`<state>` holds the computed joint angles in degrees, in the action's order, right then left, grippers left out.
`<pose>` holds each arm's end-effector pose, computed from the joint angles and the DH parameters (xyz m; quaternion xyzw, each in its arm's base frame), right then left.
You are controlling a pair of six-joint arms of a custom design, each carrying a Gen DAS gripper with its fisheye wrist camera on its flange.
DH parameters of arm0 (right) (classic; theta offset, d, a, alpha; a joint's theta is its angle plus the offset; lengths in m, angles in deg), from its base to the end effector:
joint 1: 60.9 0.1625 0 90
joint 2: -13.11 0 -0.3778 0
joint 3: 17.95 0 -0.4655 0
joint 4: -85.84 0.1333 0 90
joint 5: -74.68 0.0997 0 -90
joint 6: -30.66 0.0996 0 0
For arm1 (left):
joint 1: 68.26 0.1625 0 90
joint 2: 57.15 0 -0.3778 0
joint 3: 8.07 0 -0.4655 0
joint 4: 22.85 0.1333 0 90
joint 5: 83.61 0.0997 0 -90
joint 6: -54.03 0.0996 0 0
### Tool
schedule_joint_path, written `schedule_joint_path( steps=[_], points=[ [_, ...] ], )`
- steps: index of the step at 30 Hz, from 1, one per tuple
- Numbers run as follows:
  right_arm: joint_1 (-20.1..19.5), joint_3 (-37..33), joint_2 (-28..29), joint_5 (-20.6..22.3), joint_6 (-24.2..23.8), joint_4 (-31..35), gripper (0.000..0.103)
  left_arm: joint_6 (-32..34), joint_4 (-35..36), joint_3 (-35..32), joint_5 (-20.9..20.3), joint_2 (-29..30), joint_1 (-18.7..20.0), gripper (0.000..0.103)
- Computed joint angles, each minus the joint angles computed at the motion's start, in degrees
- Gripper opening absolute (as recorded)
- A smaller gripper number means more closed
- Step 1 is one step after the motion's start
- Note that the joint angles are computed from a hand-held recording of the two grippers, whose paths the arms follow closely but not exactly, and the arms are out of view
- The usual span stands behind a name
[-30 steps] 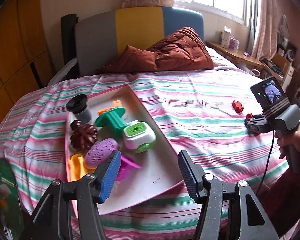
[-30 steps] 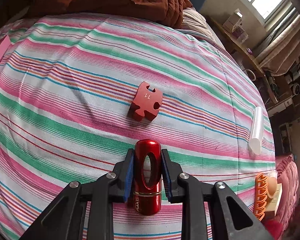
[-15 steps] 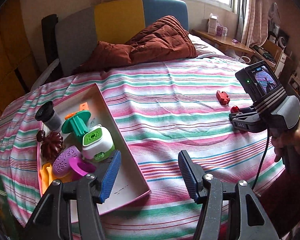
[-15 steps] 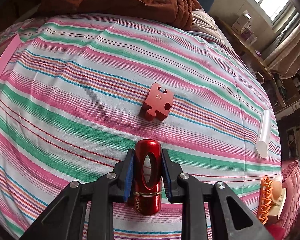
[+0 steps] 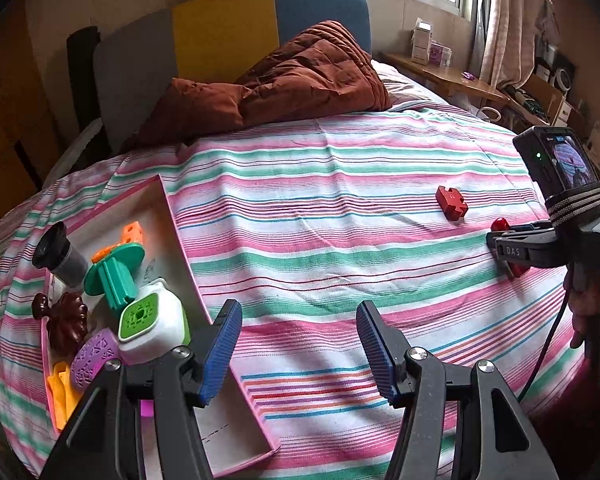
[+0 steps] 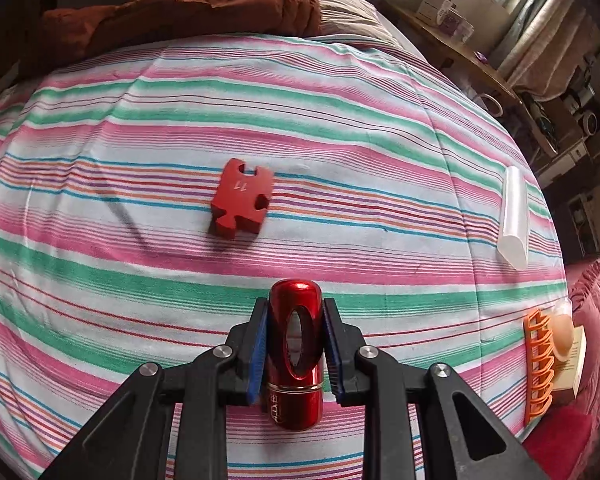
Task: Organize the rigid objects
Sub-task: 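Move the left gripper toward the red puzzle piece while the right gripper holds the red cylinder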
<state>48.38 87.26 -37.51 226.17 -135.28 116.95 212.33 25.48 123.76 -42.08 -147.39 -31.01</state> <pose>0.1798 -0.3753 0.0202 0.0200 -0.8588 0.1774 0.4801 -0.0708 -0.3149 0.1651 0.2438 0.8787 -0.2488 0.3265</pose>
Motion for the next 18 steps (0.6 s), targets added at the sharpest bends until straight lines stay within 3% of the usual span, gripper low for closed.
schedule_joint_path(
  steps=[3,10,18],
  points=[
    [-1.5,0.8,-1.9,0.1,3.9,0.6,0.025,1.7,-1.5,-1.0,0.8,1.6,1.1,0.060],
    [-4.4,4.9,-9.4,-4.4,8.9,-2.0,0.025,6.4,-5.5,-5.1,4.5,6.8,3.9,0.060],
    [-5.4,6.4,-11.9,-7.3,9.8,-3.3,0.025,14.9,-10.5,-13.8,10.1,18.0,6.9,0.060]
  ],
)
